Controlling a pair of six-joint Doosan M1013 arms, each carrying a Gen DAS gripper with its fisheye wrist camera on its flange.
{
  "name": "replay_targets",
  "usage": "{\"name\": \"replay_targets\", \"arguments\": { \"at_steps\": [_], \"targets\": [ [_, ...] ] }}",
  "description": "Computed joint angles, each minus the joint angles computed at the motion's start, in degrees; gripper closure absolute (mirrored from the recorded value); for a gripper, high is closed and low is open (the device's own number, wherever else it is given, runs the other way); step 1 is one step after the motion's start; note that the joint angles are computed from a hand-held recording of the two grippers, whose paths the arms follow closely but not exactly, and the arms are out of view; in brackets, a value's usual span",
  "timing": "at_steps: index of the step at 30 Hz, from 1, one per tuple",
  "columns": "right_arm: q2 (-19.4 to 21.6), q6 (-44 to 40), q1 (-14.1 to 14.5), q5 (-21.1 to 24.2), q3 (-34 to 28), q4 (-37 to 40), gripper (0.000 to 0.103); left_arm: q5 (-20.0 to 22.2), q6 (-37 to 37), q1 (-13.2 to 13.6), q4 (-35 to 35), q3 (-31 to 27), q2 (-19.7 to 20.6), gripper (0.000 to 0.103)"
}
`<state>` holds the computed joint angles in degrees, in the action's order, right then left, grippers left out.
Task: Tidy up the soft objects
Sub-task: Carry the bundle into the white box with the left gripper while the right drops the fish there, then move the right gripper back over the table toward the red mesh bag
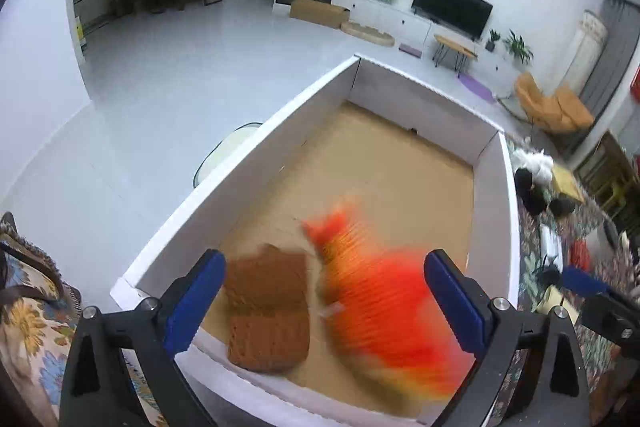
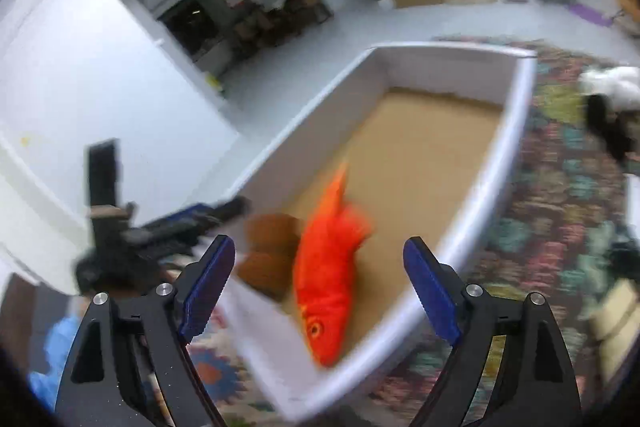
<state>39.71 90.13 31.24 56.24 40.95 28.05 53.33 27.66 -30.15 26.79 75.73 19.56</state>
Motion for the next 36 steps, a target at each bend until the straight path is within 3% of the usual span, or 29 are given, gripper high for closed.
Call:
{"name": "replay_targets", "arguments": {
  "at_steps": [2, 6, 10, 12, 15, 20, 23, 29, 31, 36],
  "targets": [
    [-2.9, 2.4, -0.5, -4.8, 5.3, -6.7, 0.015, -1.6, -1.3, -0.4, 0.3, 0.0, 0.0, 0.004],
    [-8.1, 16.1, -0.3, -11.3, 15.1, -27.2, 0.015, -7.9, 1.2, -1.7, -2.7, -1.1, 1.0, 0.004],
    [-12.4, 37.2, -2.5, -10.9, 25.0, -49.4, 0.015, -12.2, 10.9, -4.7, -8.0, -5.7, 4.2, 0.004],
    [-14.5, 45.6, -3.8, -9.1, 29.4, -54.7, 0.015, -13.5, 17.2, -6.6, -12.0, -8.5, 6.3, 0.004],
    [-16.4, 54.1, -5.7, -6.7, 33.4, -59.1, 0.015, -12.9, 27.6, -8.7, -20.7, -13.4, 10.3, 0.004],
    [-18.2, 62.3, -7.6, -1.0, 38.7, -63.4, 0.015, -8.2, 31.1, -10.3, -27.0, -20.9, 17.1, 0.004],
    [-19.3, 64.3, -9.6, -3.7, 40.8, -59.1, 0.015, -5.1, 29.2, -10.3, -26.6, -23.9, 20.3, 0.004],
    [-17.1, 62.7, -9.3, 1.1, 38.7, -60.8, 0.010, -1.5, 27.6, -9.9, -23.0, -27.8, 24.7, 0.004],
    [-17.2, 62.8, -9.9, -0.1, 39.2, -60.4, 0.010, -1.1, 28.0, -9.7, -22.2, -28.2, 25.6, 0.004],
    [-16.8, 63.1, -9.3, 0.8, 38.5, -60.8, 0.010, -5.8, 29.5, -9.7, -20.7, -26.2, 25.1, 0.000]
  ]
}}
